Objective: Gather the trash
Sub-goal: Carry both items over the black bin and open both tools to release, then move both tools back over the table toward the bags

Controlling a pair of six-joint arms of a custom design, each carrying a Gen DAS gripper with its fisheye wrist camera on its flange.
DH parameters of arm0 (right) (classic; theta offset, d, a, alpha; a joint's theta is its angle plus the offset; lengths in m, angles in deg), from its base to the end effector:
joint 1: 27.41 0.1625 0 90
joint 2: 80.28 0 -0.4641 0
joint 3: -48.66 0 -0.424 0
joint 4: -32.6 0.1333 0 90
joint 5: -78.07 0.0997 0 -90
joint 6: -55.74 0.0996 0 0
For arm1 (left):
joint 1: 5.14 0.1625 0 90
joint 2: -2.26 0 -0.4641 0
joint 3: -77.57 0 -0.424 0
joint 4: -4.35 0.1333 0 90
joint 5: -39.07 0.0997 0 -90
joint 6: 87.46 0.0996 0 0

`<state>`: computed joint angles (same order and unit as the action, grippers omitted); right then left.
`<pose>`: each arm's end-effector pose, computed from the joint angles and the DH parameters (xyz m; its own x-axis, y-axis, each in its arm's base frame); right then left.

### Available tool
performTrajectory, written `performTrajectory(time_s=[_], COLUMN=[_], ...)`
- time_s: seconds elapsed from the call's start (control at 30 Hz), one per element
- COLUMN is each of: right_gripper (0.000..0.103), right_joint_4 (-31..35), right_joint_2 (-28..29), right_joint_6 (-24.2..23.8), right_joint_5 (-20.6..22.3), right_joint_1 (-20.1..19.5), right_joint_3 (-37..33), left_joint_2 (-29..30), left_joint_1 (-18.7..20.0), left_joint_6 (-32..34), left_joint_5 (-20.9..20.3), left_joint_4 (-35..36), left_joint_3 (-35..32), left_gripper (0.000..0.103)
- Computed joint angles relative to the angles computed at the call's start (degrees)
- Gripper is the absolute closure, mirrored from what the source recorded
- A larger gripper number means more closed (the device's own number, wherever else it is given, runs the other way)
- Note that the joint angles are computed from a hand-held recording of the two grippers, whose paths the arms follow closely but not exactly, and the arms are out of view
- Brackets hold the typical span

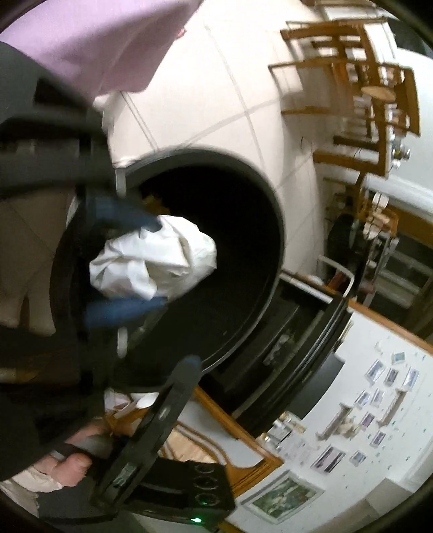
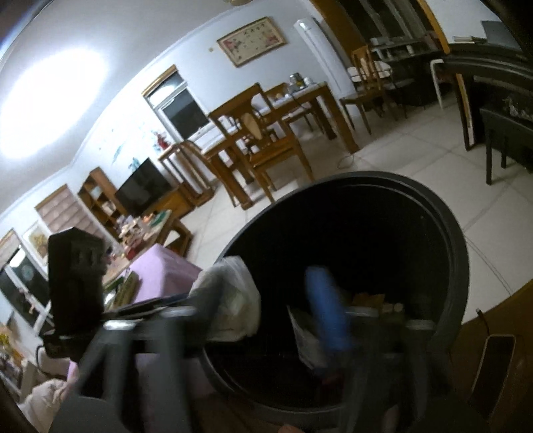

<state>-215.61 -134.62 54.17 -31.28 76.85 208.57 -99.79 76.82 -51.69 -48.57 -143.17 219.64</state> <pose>0.1691 -0.2582 0.1534 -0.9748 0.0067 0.2228 -0.1762 0.5885 -0.7890 0.0867 -0.3686 0.2788 -0.7261 0.6554 -0.2076 0.6875 0.6917 -0.2210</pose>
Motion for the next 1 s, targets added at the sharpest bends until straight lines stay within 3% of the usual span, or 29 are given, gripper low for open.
performTrajectory(time_s=[0.03,0.27,0.43,0.63,0.77,1.0], right_gripper=[0.032,0.032,0.031,0.017,0.009,0.005], right_joint_4=[-0.88,1.76,9.05,21.7,31.65,51.82], right_joint_2=[0.59,2.6,4.25,8.41,12.49,23.6], right_joint_6=[-0.05,0.2,-0.11,0.29,0.52,-0.17], right_joint_5=[-0.19,-3.74,-4.17,1.26,6.59,11.39], right_joint_1=[0.3,5.74,11.09,16.12,19.4,24.52], right_joint_3=[-0.01,-3.58,-8.97,-19.03,-27.68,-49.31], left_joint_2=[-0.73,-6.84,-9.14,-9.43,-6.8,-1.43], left_joint_1=[0.22,5.18,10.78,21.33,29.86,36.69], left_joint_6=[0.0,2.65,5.14,6.71,4.92,1.63], left_joint_5=[-0.4,-3.48,-4.25,-6.16,-6.95,-5.76], left_joint_4=[-0.86,0.5,-1.46,-7.27,-15.42,-15.72], left_joint_3=[0.06,-3.31,-6.42,-11.66,-16.47,-23.67], left_gripper=[0.024,0.021,0.021,0.015,0.013,0.013])
